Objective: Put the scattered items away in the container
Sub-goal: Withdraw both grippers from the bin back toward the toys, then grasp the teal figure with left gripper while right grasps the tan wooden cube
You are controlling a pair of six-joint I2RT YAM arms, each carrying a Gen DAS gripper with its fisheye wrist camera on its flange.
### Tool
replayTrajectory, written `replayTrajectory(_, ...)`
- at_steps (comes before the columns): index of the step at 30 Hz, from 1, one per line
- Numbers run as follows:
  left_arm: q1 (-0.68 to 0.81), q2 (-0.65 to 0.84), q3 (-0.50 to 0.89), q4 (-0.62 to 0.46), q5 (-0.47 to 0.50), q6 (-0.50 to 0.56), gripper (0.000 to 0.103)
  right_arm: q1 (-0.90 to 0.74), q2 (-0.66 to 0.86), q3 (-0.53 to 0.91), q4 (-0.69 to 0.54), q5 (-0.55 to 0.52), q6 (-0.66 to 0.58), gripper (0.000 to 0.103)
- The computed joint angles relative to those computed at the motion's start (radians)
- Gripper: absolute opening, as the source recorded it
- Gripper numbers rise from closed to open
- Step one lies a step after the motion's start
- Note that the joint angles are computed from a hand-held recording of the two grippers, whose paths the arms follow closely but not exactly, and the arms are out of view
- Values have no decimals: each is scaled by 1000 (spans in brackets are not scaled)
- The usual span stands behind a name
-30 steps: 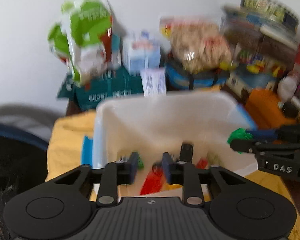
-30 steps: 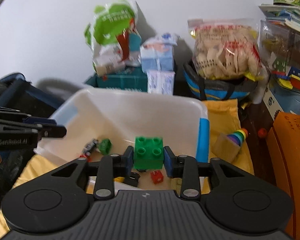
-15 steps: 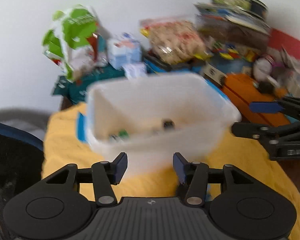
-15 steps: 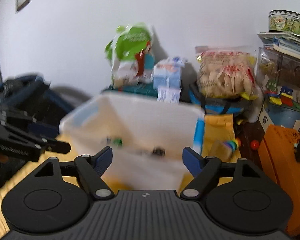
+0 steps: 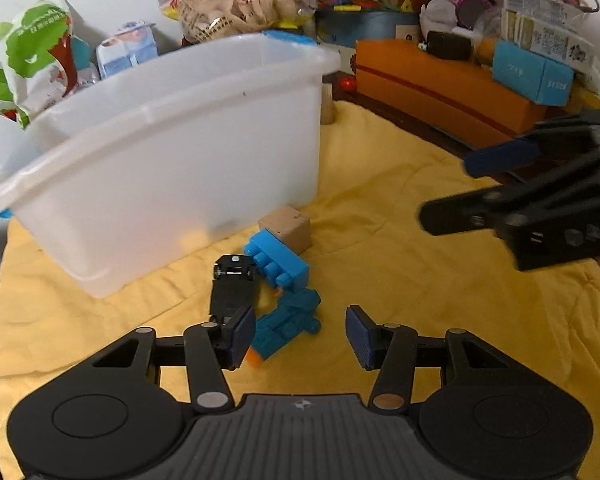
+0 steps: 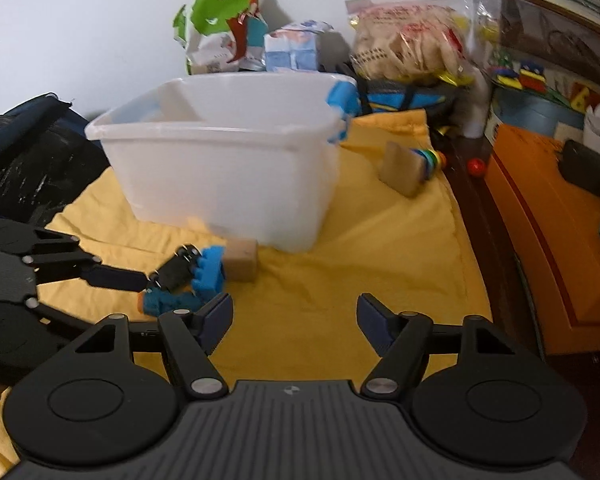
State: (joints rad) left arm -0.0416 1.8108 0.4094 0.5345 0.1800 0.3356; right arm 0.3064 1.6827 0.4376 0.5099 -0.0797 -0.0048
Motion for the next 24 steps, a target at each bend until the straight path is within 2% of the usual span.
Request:
replayTrajectory(4,-33,87,47,34,-48,-21,54,-27,10,-18,15,-9,6,71)
replayTrajectory(10,-26,137,93,-28,-22,-24,52,-36,23,-13,18,-15,-2,72)
replayTrajectory(12,4,129,81,-38,13,-31,47,-31,34,1,18,-15,0,72)
replayTrajectory(14,37,111,62,-39,27,-34,33,-24,51,17,20,-17,3,72)
replayTrajectory(19,103,102,38,-27,37,-35,31,19,154,107,45,4,-6,72)
replayTrajectory(24,71,106,25,15,21,-27,32,68,276,230,55,45,-11,69)
